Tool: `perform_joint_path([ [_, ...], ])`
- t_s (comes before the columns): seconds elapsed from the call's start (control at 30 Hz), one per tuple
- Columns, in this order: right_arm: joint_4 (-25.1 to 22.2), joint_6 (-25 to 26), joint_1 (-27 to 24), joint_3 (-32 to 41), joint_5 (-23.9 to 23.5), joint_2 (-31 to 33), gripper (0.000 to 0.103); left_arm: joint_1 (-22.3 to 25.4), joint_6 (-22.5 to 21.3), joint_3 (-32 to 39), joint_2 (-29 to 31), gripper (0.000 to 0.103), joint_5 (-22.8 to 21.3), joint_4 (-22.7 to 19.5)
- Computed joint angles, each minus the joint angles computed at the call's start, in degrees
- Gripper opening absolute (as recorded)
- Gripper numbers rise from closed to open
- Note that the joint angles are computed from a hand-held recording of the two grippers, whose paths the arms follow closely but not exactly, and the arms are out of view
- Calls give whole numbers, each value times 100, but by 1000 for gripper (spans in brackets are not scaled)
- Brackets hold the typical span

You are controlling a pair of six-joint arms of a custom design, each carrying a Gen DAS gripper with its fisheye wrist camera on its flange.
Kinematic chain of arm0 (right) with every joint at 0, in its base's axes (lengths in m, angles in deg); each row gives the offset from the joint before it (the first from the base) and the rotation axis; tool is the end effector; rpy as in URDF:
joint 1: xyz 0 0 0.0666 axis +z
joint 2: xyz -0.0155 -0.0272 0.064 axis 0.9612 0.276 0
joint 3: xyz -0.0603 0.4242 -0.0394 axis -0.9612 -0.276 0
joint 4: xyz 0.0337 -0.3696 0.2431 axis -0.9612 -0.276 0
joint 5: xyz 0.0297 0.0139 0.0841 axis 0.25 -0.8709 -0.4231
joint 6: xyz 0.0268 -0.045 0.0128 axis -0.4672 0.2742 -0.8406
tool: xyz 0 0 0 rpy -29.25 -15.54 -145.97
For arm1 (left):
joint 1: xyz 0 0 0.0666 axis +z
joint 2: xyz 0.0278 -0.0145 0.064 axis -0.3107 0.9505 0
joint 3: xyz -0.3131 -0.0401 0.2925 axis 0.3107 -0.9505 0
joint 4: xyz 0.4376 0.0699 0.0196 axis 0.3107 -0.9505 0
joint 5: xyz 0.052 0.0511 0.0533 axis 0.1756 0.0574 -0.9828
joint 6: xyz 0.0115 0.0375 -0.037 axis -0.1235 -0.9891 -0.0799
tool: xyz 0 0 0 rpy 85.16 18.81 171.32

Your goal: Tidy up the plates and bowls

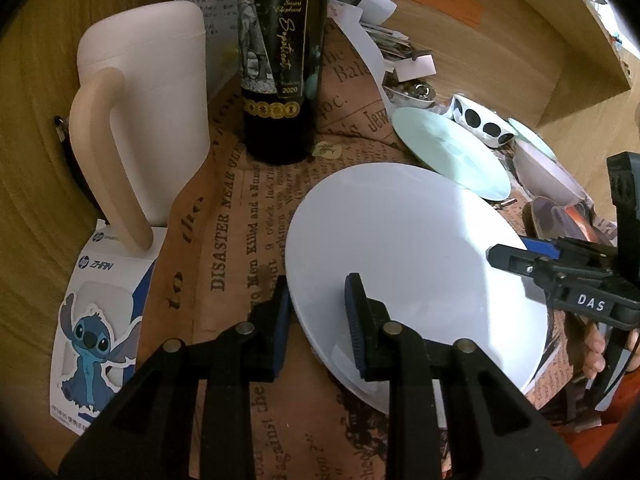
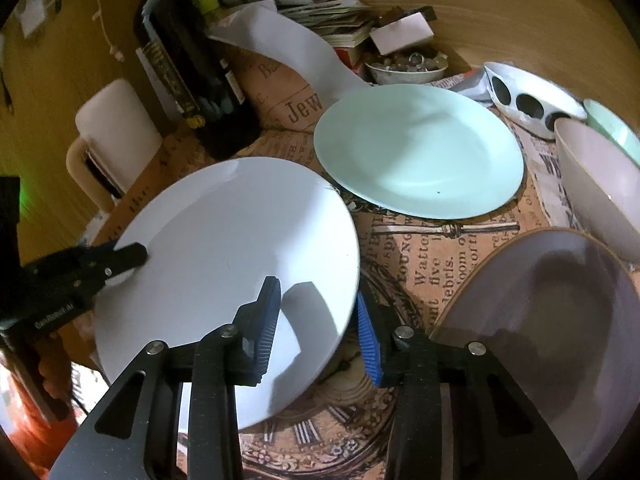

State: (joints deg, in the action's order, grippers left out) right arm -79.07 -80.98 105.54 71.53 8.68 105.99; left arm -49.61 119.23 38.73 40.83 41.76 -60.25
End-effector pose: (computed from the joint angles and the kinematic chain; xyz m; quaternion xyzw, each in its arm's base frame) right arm 0.5164 0.3262 0.4620 -0.2920 0.8829 0.1993 0.3089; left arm 0.4185 -0.2409 0.4742 -0.1206 0.9207 -0.0326 0.3698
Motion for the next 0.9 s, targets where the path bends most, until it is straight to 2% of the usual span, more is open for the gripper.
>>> perform_joint_path([
  [0.17, 119, 38, 39, -92, 101, -84, 33, -24, 87, 22, 10, 27, -56, -35],
  [0.43, 263, 41, -17, -177, 15, -223, 33, -71, 229, 60, -6, 27, -126, -47],
  [0.9, 588, -63, -150, -337, 45, -424, 33, -232, 164, 325, 173, 27, -380, 33],
])
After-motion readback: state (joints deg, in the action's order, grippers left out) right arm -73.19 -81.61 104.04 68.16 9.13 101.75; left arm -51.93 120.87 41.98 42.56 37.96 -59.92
